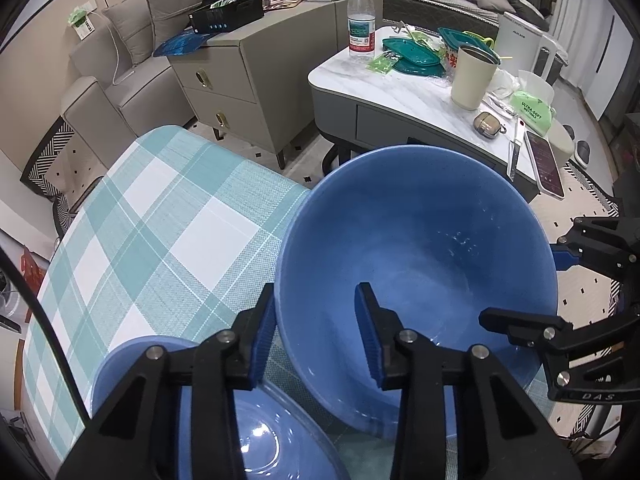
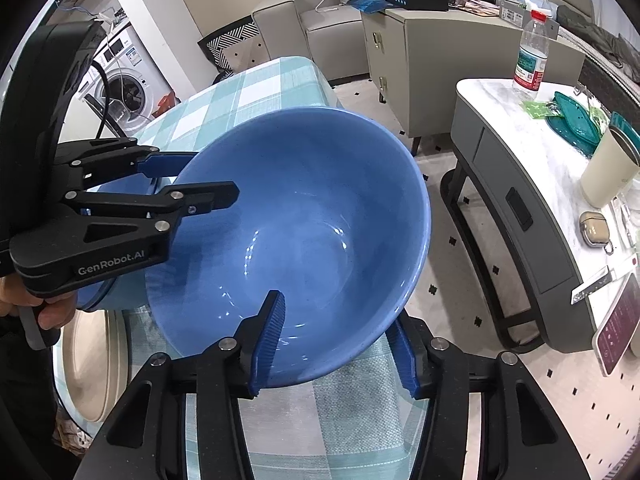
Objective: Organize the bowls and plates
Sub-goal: 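Close the right gripper on the blue bowl rim while the left gripper also closes on it, then lift the blue bowl off the table with both grippers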
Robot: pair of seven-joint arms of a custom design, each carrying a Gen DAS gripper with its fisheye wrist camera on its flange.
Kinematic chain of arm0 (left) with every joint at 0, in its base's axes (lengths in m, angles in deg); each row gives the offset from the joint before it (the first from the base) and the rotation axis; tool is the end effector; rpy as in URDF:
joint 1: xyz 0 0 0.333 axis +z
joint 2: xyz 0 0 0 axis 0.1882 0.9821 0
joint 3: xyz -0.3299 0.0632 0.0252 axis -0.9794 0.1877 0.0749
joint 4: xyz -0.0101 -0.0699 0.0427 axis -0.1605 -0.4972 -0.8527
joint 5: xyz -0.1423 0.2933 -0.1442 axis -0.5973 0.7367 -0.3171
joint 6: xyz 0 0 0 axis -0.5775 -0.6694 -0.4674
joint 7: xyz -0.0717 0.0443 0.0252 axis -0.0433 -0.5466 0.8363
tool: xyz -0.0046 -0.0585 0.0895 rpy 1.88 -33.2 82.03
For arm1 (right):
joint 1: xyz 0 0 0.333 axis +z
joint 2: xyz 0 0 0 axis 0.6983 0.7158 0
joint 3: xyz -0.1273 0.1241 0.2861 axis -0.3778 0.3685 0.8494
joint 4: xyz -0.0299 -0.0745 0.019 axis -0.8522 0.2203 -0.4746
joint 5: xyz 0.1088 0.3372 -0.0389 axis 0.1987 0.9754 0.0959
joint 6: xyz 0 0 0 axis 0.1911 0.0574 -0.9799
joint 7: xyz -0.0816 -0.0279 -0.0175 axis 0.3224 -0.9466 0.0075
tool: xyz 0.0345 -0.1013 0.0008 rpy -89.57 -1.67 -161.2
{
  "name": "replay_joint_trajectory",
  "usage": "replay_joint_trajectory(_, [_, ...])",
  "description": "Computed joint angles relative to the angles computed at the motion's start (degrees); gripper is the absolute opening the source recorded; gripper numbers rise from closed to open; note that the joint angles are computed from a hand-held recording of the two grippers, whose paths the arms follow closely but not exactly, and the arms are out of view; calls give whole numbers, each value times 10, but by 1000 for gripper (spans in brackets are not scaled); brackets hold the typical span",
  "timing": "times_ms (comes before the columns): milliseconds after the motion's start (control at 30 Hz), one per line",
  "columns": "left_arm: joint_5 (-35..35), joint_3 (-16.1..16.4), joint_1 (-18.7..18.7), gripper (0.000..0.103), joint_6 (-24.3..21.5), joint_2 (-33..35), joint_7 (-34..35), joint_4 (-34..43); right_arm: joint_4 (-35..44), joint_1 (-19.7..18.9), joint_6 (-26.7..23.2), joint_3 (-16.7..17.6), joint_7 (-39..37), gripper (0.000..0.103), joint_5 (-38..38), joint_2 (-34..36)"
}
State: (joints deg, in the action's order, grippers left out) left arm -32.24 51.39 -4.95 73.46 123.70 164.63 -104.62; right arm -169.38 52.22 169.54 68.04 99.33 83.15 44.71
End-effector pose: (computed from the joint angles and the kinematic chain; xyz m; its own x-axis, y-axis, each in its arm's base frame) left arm 0.7058 -0.2609 0.5331 -0.5543 -0.8298 -0.0646 -0.7274 0.5207 -0.4470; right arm 0.6180 0.1271 0.5198 0.1825 -0.9684 -0.1702 -0.9028 -0.0965 -0.4191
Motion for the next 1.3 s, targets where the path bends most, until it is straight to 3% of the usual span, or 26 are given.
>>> replay_joint_trajectory(1100, [-12,-4,0,34,-4,-2,-1,-1,18,-18,-15,-2,20,48,34,8])
replay_joint_trajectory(1300, [-13,-5,1,34,-1,-3,-4,-3,17,-21,-10,-5,30,32,36,7])
